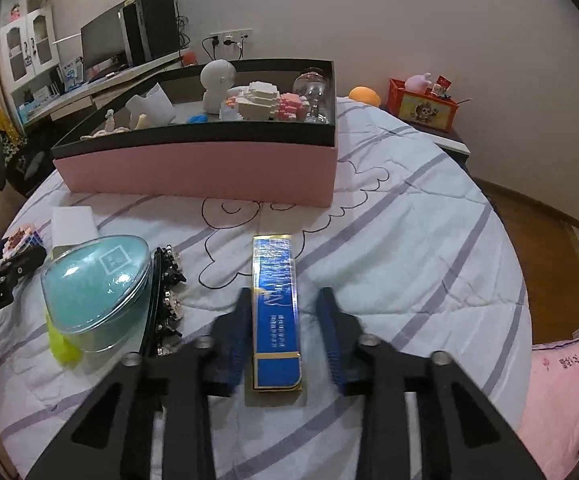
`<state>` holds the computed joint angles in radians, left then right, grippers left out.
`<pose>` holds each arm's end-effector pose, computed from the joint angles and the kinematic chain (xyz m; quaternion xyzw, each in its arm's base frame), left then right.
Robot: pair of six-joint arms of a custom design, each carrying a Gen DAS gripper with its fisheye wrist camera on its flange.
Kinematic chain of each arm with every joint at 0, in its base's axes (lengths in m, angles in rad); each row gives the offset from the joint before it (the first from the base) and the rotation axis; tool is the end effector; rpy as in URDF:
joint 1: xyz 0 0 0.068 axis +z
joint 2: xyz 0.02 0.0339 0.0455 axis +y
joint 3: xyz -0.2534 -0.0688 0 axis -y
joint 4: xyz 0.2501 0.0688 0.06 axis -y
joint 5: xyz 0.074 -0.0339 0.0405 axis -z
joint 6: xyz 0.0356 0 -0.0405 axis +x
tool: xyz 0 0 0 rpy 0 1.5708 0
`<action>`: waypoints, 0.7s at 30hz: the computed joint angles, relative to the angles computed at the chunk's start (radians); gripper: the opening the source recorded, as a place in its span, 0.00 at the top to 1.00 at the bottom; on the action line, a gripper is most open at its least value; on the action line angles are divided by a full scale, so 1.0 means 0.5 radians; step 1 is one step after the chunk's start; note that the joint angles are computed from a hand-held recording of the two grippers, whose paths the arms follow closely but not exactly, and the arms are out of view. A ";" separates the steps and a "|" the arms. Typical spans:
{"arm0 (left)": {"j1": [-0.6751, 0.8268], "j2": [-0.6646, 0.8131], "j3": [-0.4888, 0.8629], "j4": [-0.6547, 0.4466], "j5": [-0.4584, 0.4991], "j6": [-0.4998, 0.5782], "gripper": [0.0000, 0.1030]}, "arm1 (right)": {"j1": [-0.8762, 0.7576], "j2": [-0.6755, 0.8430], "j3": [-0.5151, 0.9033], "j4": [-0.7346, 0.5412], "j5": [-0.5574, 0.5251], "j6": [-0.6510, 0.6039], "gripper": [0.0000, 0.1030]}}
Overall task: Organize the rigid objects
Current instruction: 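Grasp the pink block donut with the left gripper while the right gripper grasps the blue box, then lift the block donut and blue box toward the pink box with both grippers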
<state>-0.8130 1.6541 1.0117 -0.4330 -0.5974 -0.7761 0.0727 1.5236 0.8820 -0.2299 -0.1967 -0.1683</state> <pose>0.2389 -0.2234 0.1732 -0.0550 0.9277 0.0327 0.3677 0.3131 0.0298 0.1817 -0.1458 0.9241 0.0759 0.3449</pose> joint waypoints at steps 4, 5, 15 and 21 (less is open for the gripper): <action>-0.058 -0.060 -0.036 -0.023 -0.059 -0.050 0.34 | -0.026 -0.073 -0.076 0.047 -0.034 0.026 0.80; -0.076 -0.077 -0.038 -0.037 -0.063 -0.053 0.34 | -0.039 -0.100 -0.097 0.048 -0.063 0.036 0.80; -0.327 -0.226 0.064 -0.186 -0.333 -0.143 0.34 | -0.050 -0.658 -0.360 0.074 -0.154 0.199 0.80; -0.527 -0.218 0.298 -0.352 -0.635 -0.189 0.34 | 0.123 -1.037 -0.406 -0.024 -0.045 0.247 0.80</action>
